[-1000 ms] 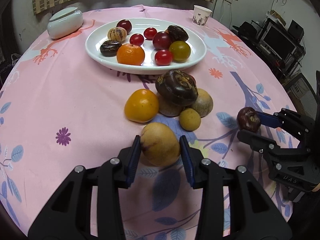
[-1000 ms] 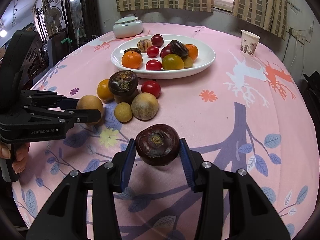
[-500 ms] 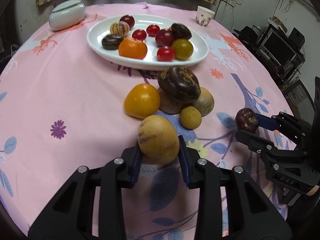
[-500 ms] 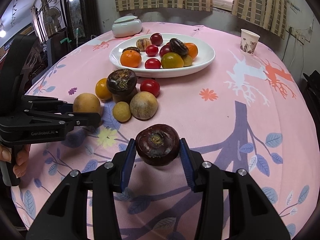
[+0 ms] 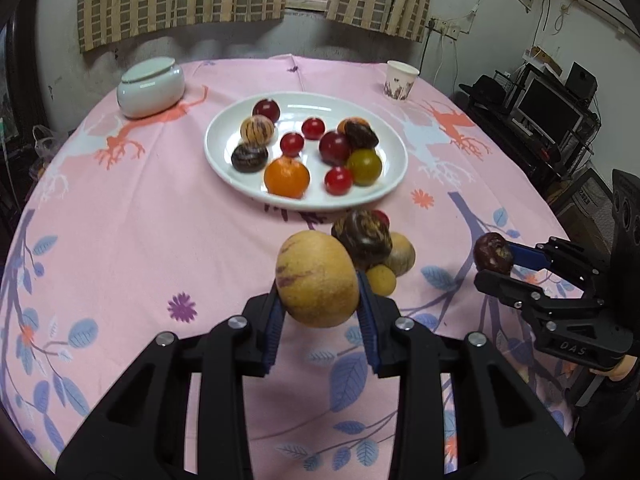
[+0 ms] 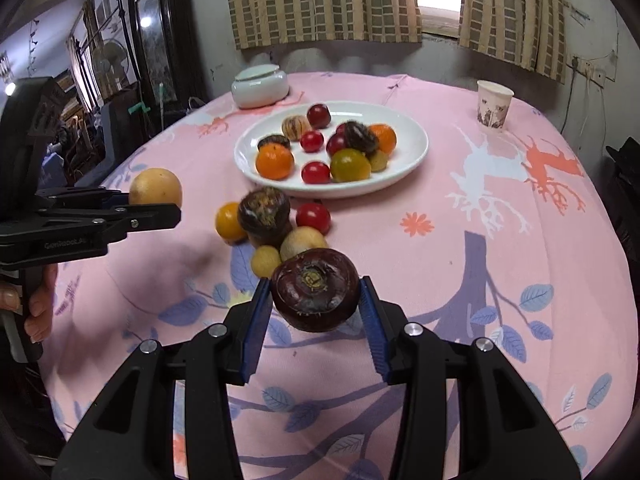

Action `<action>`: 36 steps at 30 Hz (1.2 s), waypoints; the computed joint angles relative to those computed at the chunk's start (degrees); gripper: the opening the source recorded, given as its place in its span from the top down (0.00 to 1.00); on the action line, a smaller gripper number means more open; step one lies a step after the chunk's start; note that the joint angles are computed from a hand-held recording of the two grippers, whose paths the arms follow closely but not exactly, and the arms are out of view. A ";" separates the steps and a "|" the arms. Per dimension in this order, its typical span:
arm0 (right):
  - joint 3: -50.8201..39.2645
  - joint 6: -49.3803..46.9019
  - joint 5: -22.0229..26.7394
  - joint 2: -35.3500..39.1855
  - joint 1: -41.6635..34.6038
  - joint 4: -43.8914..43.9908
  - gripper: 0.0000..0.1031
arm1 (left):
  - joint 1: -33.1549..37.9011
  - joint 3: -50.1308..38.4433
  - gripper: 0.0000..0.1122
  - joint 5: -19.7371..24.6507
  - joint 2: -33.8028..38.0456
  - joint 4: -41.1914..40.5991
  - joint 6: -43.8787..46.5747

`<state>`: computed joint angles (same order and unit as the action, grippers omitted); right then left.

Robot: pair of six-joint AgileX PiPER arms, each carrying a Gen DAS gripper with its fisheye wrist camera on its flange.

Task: Organize fruits
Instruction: 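Carry the melon-pear and mangosteen over the white plate with both tools, then release the melon-pear and mangosteen onto the plate with both tools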

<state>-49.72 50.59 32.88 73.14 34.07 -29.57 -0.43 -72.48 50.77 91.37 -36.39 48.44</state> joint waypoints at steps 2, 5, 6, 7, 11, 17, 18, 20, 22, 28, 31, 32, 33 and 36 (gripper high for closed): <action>-2.31 -0.64 2.22 0.08 0.30 -1.17 0.57 | -0.17 -2.17 0.70 0.69 0.55 0.34 -0.45; -6.17 -3.67 3.50 0.99 -1.31 -1.43 0.57 | -0.71 -6.02 0.70 1.51 1.95 0.98 -1.20; -7.77 -6.68 3.20 1.82 -2.59 0.37 0.57 | -0.98 -7.31 0.70 1.58 2.54 1.18 -1.47; -9.30 -10.06 2.62 2.75 -4.11 3.01 0.57 | -1.38 -8.89 0.70 1.59 3.35 1.30 -1.72; -14.33 -20.06 0.09 6.81 -8.42 11.10 0.57 | -2.60 -16.39 0.70 3.62 8.04 1.64 -4.03; -26.30 -24.68 1.31 19.79 -9.39 11.73 0.57 | -4.92 -34.72 0.70 9.86 21.81 4.81 -13.59; -28.27 -24.43 1.48 22.25 -9.46 10.79 0.57 | -5.38 -38.09 0.70 10.78 24.33 5.83 -15.38; -31.36 -27.22 1.34 25.84 -10.80 14.19 0.57 | -6.39 -44.56 0.70 12.19 29.18 8.49 -19.30; -33.31 -28.35 0.40 28.43 -11.70 15.44 0.57 | -7.17 -49.09 0.69 13.31 32.70 10.23 -21.48; -33.67 -27.25 -4.09 31.37 -12.58 13.98 0.57 | -8.55 -56.34 0.69 13.65 38.51 14.61 -25.56; -32.84 -26.28 -5.06 30.97 -13.42 14.33 0.55 | -8.91 -58.06 0.40 13.74 39.61 16.26 -27.13; -31.95 -26.63 -5.61 30.22 -13.76 15.10 0.55 | -8.96 -55.97 0.37 11.83 38.34 16.41 -26.69; -31.12 -28.07 -5.77 29.31 -14.20 16.99 0.55 | -9.00 -53.39 0.33 9.67 36.66 16.63 -26.19; -27.38 -26.59 -6.79 25.90 -14.30 16.05 0.55 | -8.67 -48.94 0.27 7.00 33.16 15.92 -24.26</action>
<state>-77.10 24.00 26.09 99.03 19.78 -13.51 -9.11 -121.42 57.77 124.53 -20.47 24.17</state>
